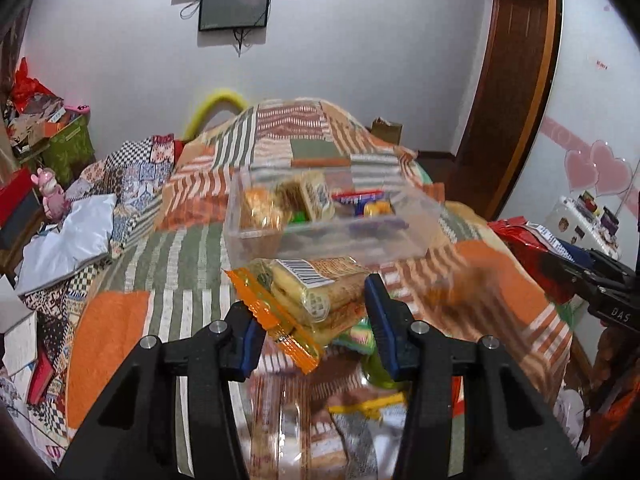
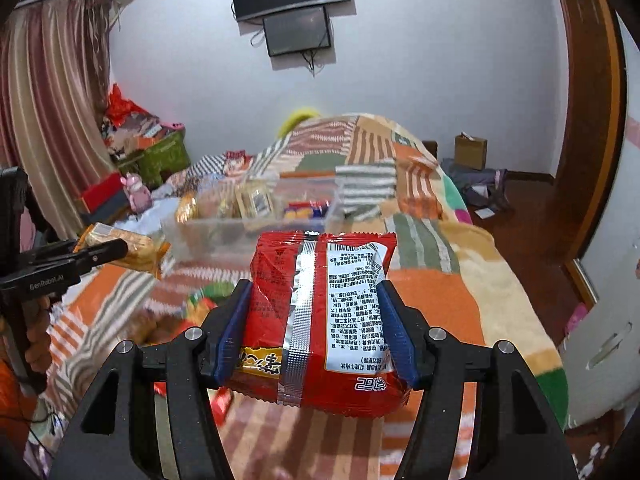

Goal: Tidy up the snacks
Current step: 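Carry both packs over the clear box and open both tools to drop them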

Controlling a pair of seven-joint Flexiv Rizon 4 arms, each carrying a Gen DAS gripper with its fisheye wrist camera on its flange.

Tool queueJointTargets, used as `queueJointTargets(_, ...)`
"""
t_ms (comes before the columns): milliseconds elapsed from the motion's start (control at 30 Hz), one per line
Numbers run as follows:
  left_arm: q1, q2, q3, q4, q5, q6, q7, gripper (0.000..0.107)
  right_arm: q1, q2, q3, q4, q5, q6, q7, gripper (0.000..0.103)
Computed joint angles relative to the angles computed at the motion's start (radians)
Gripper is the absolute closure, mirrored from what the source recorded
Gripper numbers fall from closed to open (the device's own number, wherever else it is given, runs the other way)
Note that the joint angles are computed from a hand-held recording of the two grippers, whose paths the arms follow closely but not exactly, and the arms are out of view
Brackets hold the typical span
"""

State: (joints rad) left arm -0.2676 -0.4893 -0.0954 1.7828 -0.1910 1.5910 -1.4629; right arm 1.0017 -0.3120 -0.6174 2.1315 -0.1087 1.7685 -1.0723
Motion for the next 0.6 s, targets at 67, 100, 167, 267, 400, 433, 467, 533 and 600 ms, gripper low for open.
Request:
queueJointTargets(67,-0.001,-0.012,0.003,-0.033,-0.001,-0.005,0.000,0.060,-0.029,-0.010,0.027,-0.028,-0.001,0.004,-0.001,0.044)
queueJointTargets(100,-0.006,-0.018,0.009,-0.047,-0.001,-0.008,-0.002,0.061,-0.052,-0.017,0.048,-0.045,-0.003,0.005,-0.001,0.044)
queueJointTargets(167,-0.015,-0.036,0.022,-0.084,-0.002,-0.021,-0.009,0.060,-0.095,-0.036,0.087,-0.082,-0.007,0.007,-0.002,0.044)
queueJointTargets(267,-0.015,-0.072,0.026,-0.156,-0.008,-0.057,-0.014,0.060,-0.181,-0.075,0.169,-0.155,-0.025,-0.006,-0.003,0.044)
queueJointTargets(400,-0.033,-0.130,0.055,-0.263,-0.003,-0.114,-0.031,0.061,-0.359,-0.133,0.350,-0.278,-0.079,-0.050,-0.005,0.044)
queueJointTargets(433,-0.040,-0.147,0.067,-0.295,0.002,-0.133,-0.038,0.061,-0.402,-0.154,0.395,-0.316,-0.096,-0.067,-0.005,0.044)
queueJointTargets(467,-0.045,-0.164,0.076,-0.325,0.006,-0.150,-0.046,0.061,-0.434,-0.167,0.427,-0.343,-0.112,-0.080,-0.005,0.044)
queueJointTargets(533,-0.051,-0.200,0.087,-0.383,0.015,-0.186,-0.059,0.061,-0.496,-0.194,0.494,-0.391,-0.141,-0.105,-0.010,0.044)
queueJointTargets(600,-0.056,-0.237,0.096,-0.445,0.026,-0.225,-0.070,0.061,-0.558,-0.230,0.568,-0.454,-0.164,-0.145,-0.021,0.044)
